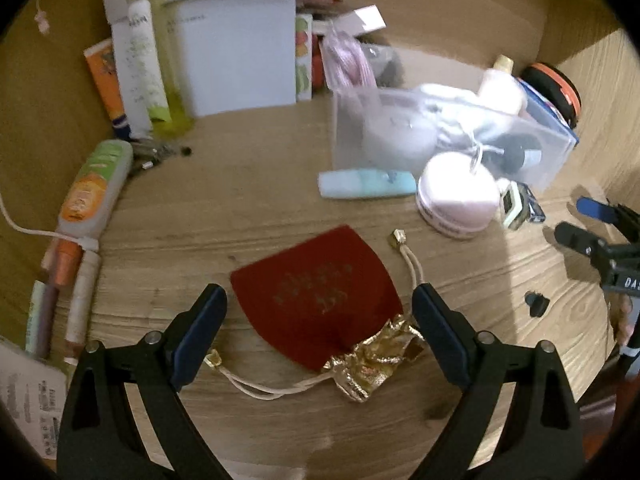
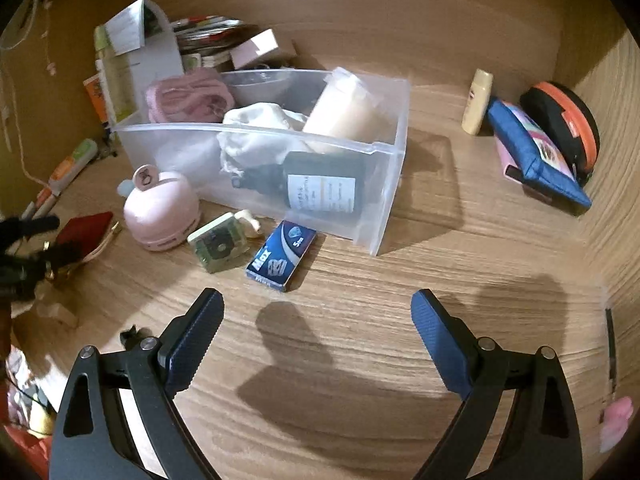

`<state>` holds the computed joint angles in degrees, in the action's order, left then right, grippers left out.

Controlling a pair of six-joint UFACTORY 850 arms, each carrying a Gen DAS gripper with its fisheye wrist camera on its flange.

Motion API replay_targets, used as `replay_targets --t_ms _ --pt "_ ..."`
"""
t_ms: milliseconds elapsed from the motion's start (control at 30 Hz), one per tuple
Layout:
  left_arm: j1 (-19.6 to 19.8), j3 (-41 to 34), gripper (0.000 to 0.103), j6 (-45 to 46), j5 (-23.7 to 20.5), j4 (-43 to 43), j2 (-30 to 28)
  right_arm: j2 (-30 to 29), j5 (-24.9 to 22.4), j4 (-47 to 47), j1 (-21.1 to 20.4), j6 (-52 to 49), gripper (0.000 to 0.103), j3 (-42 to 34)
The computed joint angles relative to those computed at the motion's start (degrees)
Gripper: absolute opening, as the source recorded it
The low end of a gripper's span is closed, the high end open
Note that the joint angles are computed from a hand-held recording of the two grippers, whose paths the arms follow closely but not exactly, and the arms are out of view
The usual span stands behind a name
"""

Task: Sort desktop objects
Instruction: 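Grasp the red velvet pouch with the left gripper while the right grasps the blue Max box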

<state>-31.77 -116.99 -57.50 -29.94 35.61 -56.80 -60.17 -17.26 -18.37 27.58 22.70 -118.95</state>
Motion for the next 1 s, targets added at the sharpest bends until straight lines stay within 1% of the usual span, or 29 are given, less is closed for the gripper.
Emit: replay_targets --t_ms 67,133,200,233,267,300,367,467,500,533,667,700,733,767,833,867,900,967,1000 --pt "0.1 -0.7 0.095 1.5 -0.4 -1.2 -0.5 -1.1 -1.1 4.5 -0.1 -4.4 0.092 -2.0" --pt "0.0 -1.6 0.095 0.8 -1.4 -0.4 -1.1 -2.9 -3.5 8.8 -0.1 -8.6 0.089 -5.2" --pt "-0.1 -1.9 0.095 0.1 -1.6 0.2 -1.3 -4.8 -6.2 10.9 0.0 -10.8 0.081 -8.7" --pt "-0.1 -1.7 0.095 -0.2 -1.4 0.4 -1.3 -6.2 -7.8 12.3 0.0 -12.3 0.079 -11.2" --pt "-0.1 -1.4 0.095 -0.8 -1.0 0.8 -1.1 -7.4 -9.2 12.9 0.1 -13.1 0.075 -13.2" --pt "0.0 -1.2 0.095 -1.1 -0.7 1.2 -1.1 -8.8 -10.8 13.6 0.2 -14.2 0.073 -15.7" --pt "0.0 -1.2 0.095 -1.8 -0.5 1.7 -1.0 -11.2 -13.0 11.7 0.6 -13.2 0.069 -20.0" --pt "0.1 -1.4 0.092 -1.9 -0.5 1.7 -1.0 -13.6 -14.5 11.8 0.8 -13.8 0.065 -24.2" --pt "0.0 -1.4 0.089 -2.8 -0.7 2.6 -1.1 -13.9 -14.9 12.3 0.8 -14.3 0.06 -24.8" --pt "-0.2 -1.3 0.086 -4.0 -1.0 4.0 -1.1 -13.8 -14.6 12.6 0.8 -14.9 0.057 -24.6" --pt "-0.6 -0.5 0.069 -4.7 0.2 5.4 -0.7 -13.5 -14.4 13.4 0.6 -16.2 0.051 -24.0" --pt "-0.6 -0.4 0.066 -4.9 0.4 5.6 -0.6 -13.5 -14.3 12.9 0.8 -15.3 0.046 -24.0" --pt "-0.6 -0.1 0.064 -5.4 0.7 6.0 -0.5 -13.5 -14.4 13.1 0.7 -15.3 0.044 -24.0" --pt "-0.7 0.0 0.059 -5.8 0.8 6.5 -0.4 -13.9 -14.9 13.1 0.6 -15.4 0.04 -24.9" --pt "-0.7 0.0 0.052 -5.9 1.2 6.2 -0.4 -14.1 -15.2 13.9 0.5 -16.1 0.038 -25.3" --pt "-0.7 0.0 0.047 -6.0 1.3 6.1 -0.4 -14.0 -15.0 13.2 0.6 -15.7 0.034 -25.1" --pt "-0.6 -0.3 0.043 -5.7 1.4 5.7 -0.5 -14.0 -14.9 13.3 0.6 -15.8 0.034 -25.0" --pt "-0.5 -0.7 0.038 -6.2 1.5 5.8 -0.8 -14.1 -15.0 13.9 0.4 -16.3 0.033 -25.4" --pt "-0.5 -0.7 0.035 -6.2 1.7 5.8 -0.8 -14.3 -15.1 14.0 0.4 -16.4 0.025 -25.6"
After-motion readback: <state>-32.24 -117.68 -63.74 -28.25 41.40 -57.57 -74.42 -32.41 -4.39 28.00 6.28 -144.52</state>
